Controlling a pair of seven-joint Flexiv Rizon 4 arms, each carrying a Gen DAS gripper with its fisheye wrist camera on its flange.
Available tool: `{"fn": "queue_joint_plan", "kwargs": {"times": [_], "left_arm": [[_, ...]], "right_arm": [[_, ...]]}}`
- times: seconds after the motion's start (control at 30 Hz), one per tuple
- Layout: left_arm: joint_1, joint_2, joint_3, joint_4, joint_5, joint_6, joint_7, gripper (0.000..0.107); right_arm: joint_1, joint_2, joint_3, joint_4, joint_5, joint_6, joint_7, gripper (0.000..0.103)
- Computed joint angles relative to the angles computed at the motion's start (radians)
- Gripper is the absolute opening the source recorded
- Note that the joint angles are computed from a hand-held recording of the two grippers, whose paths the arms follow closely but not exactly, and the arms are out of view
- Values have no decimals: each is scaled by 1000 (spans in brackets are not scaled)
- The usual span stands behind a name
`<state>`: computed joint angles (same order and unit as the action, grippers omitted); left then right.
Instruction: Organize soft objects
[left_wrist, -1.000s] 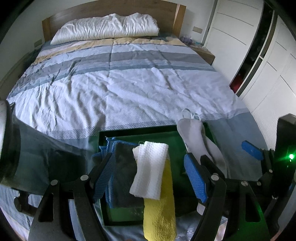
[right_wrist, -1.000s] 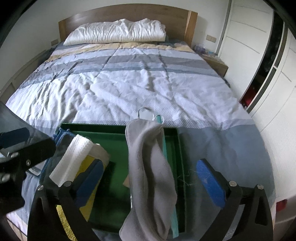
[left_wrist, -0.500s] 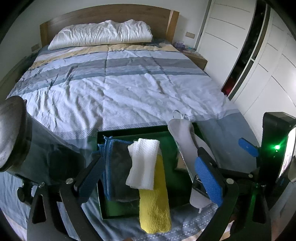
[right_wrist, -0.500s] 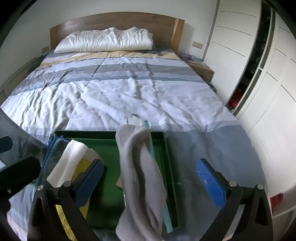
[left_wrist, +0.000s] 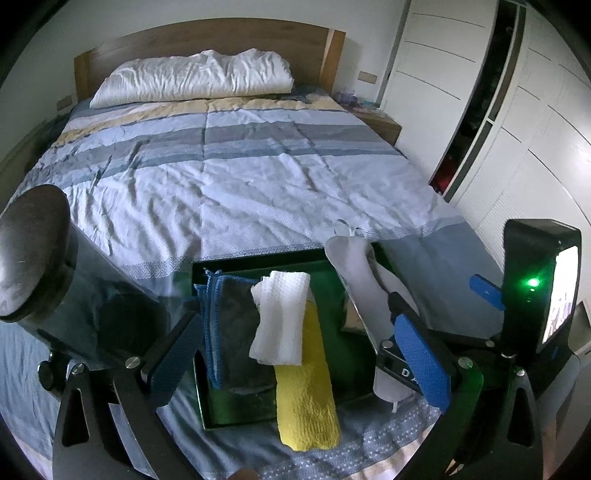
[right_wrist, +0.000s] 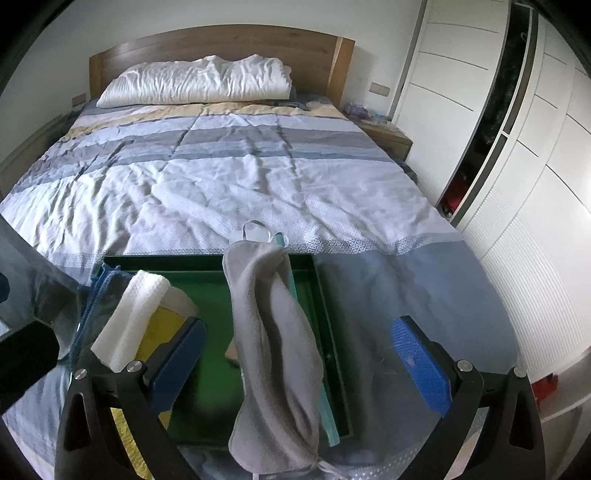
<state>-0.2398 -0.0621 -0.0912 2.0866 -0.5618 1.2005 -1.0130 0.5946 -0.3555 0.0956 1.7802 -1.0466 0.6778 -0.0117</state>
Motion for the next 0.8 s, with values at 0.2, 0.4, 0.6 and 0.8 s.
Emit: {"fn": "queue_joint_plan", "kwargs": {"times": [0.2,0.4,0.6,0.8], "left_arm": [[-13,44,5,42,-71,-13,78,101],[-29,91,27,93,-155,-56,169,101],[-40,146,58,146,-226,-105,246,101],[-28,228,102,212,-228,-142,285,101]], "right_arm": [[11,16,8,17,-17,-12,31,102],[23,33,27,37,-16,-48,59,102],[41,52,50,57,4,-93,96,103],[84,73,85,71,29,-187,129,103]]}}
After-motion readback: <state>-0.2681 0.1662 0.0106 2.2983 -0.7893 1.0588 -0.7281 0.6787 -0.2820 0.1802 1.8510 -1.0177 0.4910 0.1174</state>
